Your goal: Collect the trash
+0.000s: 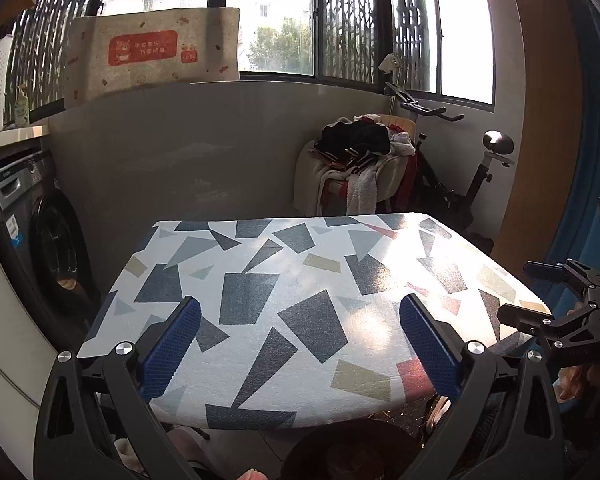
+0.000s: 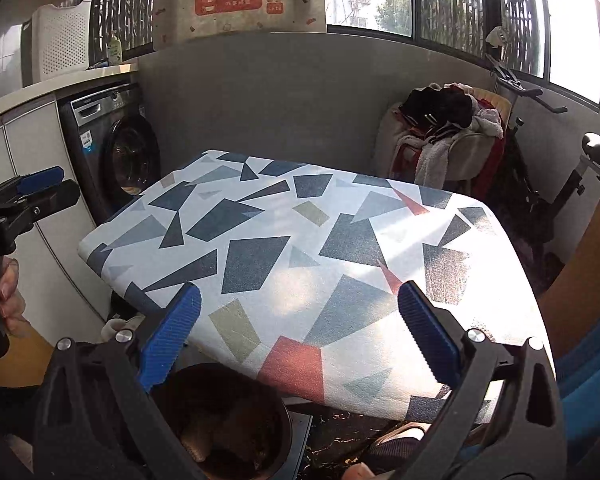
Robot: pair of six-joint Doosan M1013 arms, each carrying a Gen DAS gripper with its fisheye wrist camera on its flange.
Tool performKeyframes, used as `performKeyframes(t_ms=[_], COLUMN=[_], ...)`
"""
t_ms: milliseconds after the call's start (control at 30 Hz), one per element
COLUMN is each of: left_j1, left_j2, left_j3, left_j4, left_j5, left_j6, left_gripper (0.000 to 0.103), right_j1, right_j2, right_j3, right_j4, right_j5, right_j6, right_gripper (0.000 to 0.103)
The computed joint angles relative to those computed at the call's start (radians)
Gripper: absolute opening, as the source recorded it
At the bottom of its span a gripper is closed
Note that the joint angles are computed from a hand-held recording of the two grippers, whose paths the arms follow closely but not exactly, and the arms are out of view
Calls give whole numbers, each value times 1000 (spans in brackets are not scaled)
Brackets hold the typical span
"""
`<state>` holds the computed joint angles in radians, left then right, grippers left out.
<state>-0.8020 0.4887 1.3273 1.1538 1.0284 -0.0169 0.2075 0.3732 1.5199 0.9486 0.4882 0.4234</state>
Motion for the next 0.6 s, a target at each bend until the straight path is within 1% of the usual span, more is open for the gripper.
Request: performKeyframes(t_ms=[100, 267, 600], left_j1=[2, -5, -4], left_j2=[-5, 5, 5], left_j3=[-4, -21, -22], left_j4=[-8, -9, -16], left_j5=[-22, 10, -7], left_j6=[0, 31, 49], left_gripper=[97, 97, 97], right_j1=[-1, -1, -4], right_j2=[-11, -21, -28], right_j3=[3, 8, 14], right_j4=[26, 56, 76], right_j5=[-3, -5, -17], right_j6=[-22, -44, -50], right_gripper=[97, 97, 97])
